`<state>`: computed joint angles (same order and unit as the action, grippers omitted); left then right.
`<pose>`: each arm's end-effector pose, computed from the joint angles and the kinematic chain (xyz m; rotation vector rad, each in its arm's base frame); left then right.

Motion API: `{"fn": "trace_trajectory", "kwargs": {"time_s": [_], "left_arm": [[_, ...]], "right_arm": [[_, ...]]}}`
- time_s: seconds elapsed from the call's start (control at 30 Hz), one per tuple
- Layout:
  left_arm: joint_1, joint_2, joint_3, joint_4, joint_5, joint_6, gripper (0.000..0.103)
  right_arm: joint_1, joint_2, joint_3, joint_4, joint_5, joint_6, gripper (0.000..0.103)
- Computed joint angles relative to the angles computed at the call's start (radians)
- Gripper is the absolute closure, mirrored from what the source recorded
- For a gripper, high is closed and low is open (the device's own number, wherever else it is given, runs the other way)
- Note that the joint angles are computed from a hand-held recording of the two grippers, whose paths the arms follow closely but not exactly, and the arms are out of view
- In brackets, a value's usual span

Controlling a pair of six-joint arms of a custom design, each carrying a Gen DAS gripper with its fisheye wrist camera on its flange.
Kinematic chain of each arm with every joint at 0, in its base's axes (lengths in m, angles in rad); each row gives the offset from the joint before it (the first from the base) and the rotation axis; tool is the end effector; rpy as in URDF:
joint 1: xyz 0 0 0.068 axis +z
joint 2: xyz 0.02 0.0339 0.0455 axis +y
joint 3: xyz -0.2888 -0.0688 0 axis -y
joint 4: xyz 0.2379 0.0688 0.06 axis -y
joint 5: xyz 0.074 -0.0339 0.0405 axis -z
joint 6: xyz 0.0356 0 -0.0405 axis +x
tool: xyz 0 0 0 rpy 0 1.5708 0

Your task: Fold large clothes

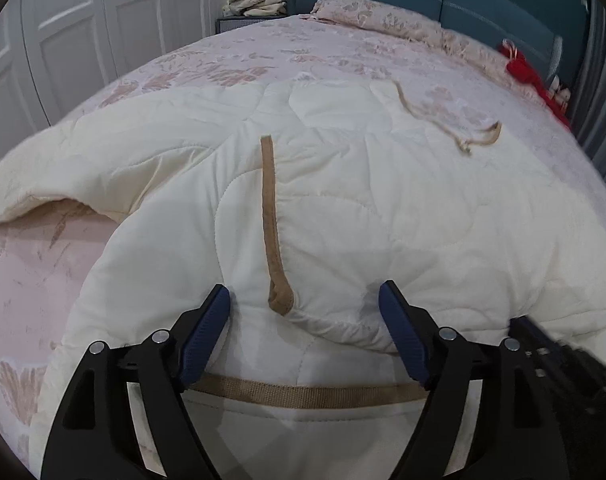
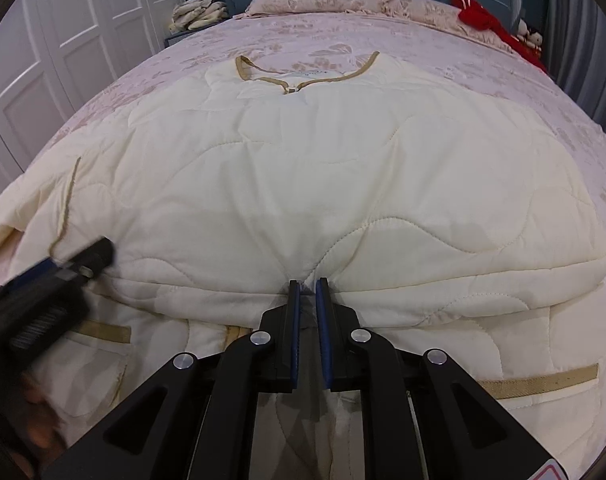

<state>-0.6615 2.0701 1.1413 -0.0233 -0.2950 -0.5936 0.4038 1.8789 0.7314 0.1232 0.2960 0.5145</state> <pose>0.3310 -0.2446 0.1244 -0.0334 2.4717 -0.1664 0.2948 0.1147 0.1041 0.2451 2.5156 -0.0238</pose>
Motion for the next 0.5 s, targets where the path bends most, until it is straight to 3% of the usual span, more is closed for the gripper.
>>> {"fn": "trace_trajectory", "kwargs": {"time_s": [0.07, 0.13, 0.23, 0.37, 0.5], "left_arm": [[0.038, -0.085, -0.092, 0.062, 0.06, -0.027, 0.028], [0.098, -0.188, -0.196, 0.118, 0.108, -0.041, 0.021], [0.27, -0.336, -0.315, 0.139, 0.165, -0.02, 0.014], [0.603, -0.381, -0.336, 0.09, 0.325, -0.012, 0.012], [0.867, -0.298, -0.28, 0.063, 0.43, -0.035, 0.013]], "right_arm": [[-0.005, 0.002, -0.004, 0.012, -0.005, -0.005, 0.092], [-0.009, 0.001, -0.012, 0.027, -0.01, -0.007, 0.092], [0.002, 0.001, -0.013, 0.027, 0.01, -0.008, 0.092], [0.015, 0.0, -0.024, 0.043, 0.033, -0.007, 0.092], [0.02, 0.004, -0.026, 0.052, 0.045, -0.007, 0.092]]}}
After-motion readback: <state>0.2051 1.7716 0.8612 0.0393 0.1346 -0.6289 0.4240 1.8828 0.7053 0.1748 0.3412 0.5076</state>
